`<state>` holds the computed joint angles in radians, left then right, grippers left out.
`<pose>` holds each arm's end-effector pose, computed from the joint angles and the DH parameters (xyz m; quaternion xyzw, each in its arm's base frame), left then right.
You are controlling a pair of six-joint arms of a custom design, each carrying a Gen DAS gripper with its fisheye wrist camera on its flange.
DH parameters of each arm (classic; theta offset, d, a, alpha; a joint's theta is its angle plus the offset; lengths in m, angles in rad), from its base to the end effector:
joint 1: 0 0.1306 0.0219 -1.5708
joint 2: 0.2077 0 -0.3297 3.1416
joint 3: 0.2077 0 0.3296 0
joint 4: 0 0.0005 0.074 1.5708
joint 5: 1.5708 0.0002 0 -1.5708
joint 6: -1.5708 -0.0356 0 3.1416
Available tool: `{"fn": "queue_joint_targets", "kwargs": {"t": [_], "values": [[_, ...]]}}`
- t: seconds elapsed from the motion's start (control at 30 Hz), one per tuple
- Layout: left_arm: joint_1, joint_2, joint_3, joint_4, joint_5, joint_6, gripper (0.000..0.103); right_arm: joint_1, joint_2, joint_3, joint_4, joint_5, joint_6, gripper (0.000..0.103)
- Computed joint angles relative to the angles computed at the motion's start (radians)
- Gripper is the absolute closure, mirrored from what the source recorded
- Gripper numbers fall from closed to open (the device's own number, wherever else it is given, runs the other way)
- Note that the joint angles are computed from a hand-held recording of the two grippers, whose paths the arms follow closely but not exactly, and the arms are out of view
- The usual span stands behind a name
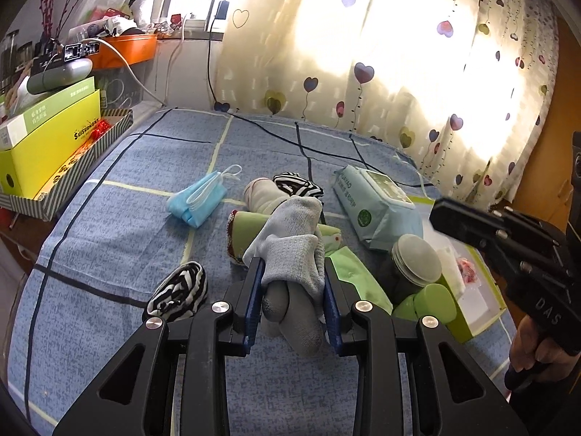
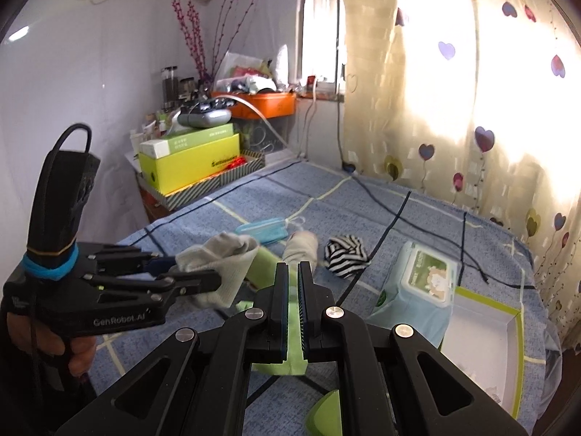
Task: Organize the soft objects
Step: 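Lift the grey sock and green cloth and carry them toward the tray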
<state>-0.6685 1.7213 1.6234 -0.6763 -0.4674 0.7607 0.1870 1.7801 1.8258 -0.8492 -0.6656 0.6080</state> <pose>0.4342 -0.3231 0.3331 -0.1310 0.8916 -0.0860 0.4249 0.5417 0.1244 0.3735 -0.4520 0.7608 0.2223 0.4093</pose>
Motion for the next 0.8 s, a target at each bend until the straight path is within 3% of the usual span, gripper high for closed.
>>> {"fn": "queue_joint_targets", "kwargs": {"t": [0.03, 0.1, 0.13, 0.17, 0.5, 0.73, 0.8], "values": [[0.000, 0.002, 0.001, -0.002, 0.000, 0.003, 0.072, 0.004, 0.005, 0.001, -0.020, 0.008, 0.021, 0.096], [0.001, 0.007, 0.004, -0.012, -0.001, 0.012, 0.072, 0.016, 0.013, 0.000, -0.044, 0.027, 0.049, 0.080], [0.002, 0.009, 0.006, -0.017, -0.001, 0.016, 0.072, 0.021, 0.015, -0.002, -0.048, 0.036, 0.055, 0.057], [0.004, 0.009, 0.004, -0.019, 0.000, 0.021, 0.072, 0.026, 0.019, -0.006, -0.051, 0.047, 0.062, 0.046], [0.024, -0.002, -0.048, -0.011, 0.026, 0.062, 0.072, 0.072, 0.154, 0.136, -0.208, 0.176, 0.097, 0.046], [0.031, 0.007, -0.046, -0.009, 0.042, 0.052, 0.072, 0.090, 0.225, 0.213, -0.270, 0.236, 0.091, 0.046], [0.032, 0.007, -0.046, -0.009, 0.042, 0.052, 0.072, 0.088, 0.224, 0.214, -0.274, 0.222, 0.088, 0.057]]}}
